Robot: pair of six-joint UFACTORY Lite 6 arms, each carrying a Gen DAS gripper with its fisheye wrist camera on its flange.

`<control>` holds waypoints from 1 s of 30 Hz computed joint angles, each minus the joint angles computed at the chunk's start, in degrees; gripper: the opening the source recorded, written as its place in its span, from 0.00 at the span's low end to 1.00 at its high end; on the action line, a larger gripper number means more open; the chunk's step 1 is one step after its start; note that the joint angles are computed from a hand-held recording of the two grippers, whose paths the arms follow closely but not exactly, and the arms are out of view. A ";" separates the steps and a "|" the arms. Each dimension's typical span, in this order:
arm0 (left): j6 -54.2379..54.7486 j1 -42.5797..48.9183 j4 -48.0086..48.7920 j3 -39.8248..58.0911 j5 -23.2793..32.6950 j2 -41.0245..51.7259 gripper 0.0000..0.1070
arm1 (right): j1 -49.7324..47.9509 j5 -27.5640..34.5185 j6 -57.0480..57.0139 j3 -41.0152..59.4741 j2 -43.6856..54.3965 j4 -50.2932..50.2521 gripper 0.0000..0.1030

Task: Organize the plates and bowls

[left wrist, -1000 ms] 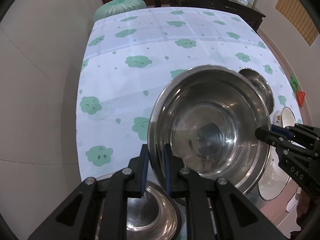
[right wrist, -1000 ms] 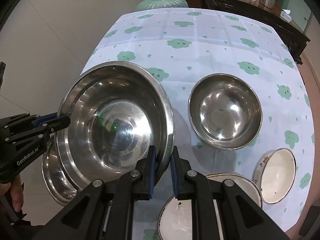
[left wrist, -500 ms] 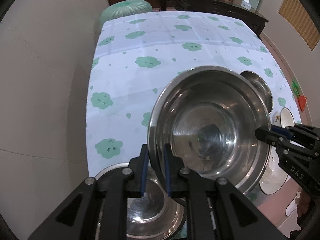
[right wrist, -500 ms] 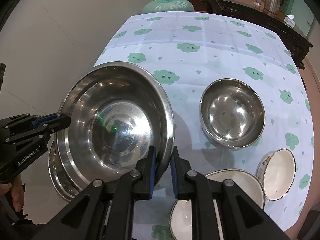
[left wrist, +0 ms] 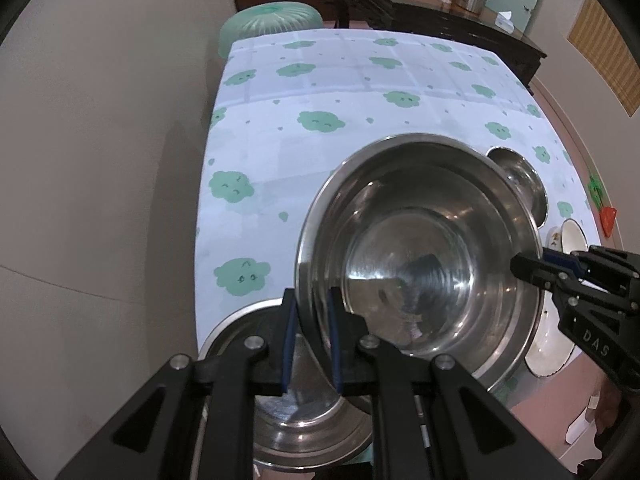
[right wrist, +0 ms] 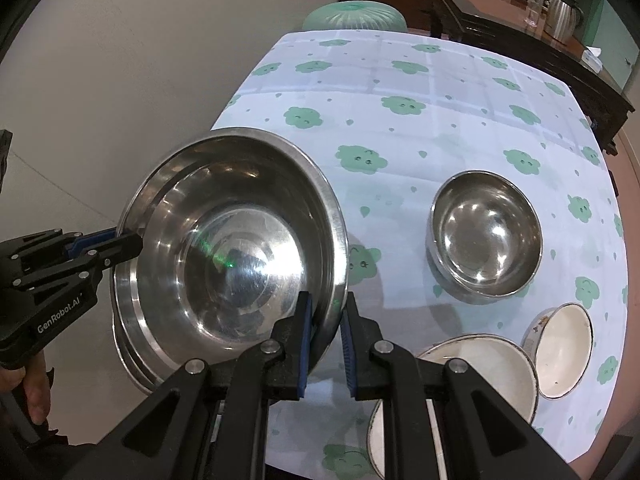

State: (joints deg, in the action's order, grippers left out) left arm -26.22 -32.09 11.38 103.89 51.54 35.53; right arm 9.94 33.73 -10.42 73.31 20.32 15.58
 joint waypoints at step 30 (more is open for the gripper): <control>-3.13 5.13 1.95 -22.14 -4.73 -17.18 0.11 | 10.68 0.80 5.89 3.01 1.35 -3.09 0.15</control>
State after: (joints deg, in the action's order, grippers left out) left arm -29.34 -26.96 13.33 81.75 46.81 18.35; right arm 20.63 34.52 -4.53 76.32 21.67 12.48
